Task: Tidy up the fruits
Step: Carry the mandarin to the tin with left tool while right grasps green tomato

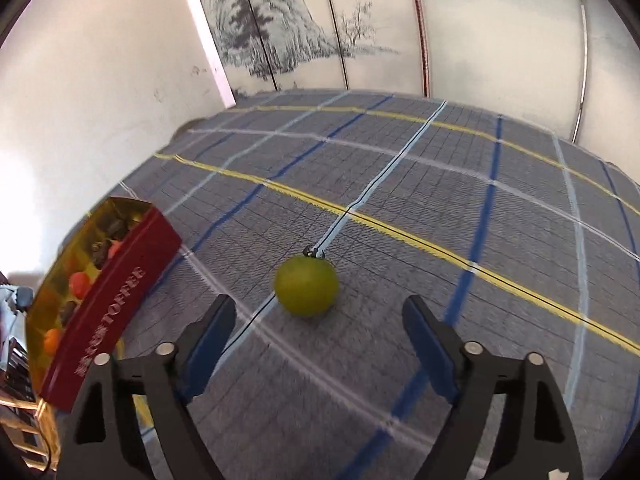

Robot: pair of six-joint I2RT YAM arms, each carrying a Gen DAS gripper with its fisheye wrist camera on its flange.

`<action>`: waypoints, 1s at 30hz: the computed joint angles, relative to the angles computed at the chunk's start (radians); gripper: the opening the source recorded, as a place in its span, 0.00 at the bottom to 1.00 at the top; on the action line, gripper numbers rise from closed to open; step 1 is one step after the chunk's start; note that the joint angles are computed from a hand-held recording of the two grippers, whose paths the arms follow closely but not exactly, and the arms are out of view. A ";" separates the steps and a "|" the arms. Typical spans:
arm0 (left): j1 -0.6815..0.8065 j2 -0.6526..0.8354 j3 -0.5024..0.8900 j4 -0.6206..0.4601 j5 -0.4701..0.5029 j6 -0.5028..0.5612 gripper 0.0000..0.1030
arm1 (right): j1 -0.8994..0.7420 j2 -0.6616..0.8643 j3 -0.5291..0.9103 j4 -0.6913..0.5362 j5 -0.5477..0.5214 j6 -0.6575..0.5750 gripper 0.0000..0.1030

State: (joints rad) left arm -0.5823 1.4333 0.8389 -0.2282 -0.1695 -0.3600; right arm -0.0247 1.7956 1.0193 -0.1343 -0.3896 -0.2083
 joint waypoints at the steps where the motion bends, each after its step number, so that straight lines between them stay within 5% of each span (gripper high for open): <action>1: 0.005 -0.026 -0.019 -0.004 -0.007 0.002 0.38 | 0.015 0.016 0.018 -0.011 0.027 0.003 0.73; 5: 0.027 -0.090 -0.067 -0.018 -0.014 -0.006 0.38 | 0.051 0.052 0.060 -0.028 0.091 -0.005 0.39; 7: 0.037 -0.119 -0.090 -0.019 -0.021 -0.015 0.38 | 0.063 0.053 0.070 -0.047 0.090 -0.006 0.32; 18: 0.169 -0.241 -0.244 0.022 -0.056 -0.010 0.38 | -0.095 -0.326 -0.327 0.042 0.052 0.002 0.31; 30: 0.240 -0.171 -0.307 0.137 -0.005 0.048 0.38 | -0.165 -0.351 -0.369 0.018 0.064 -0.005 0.31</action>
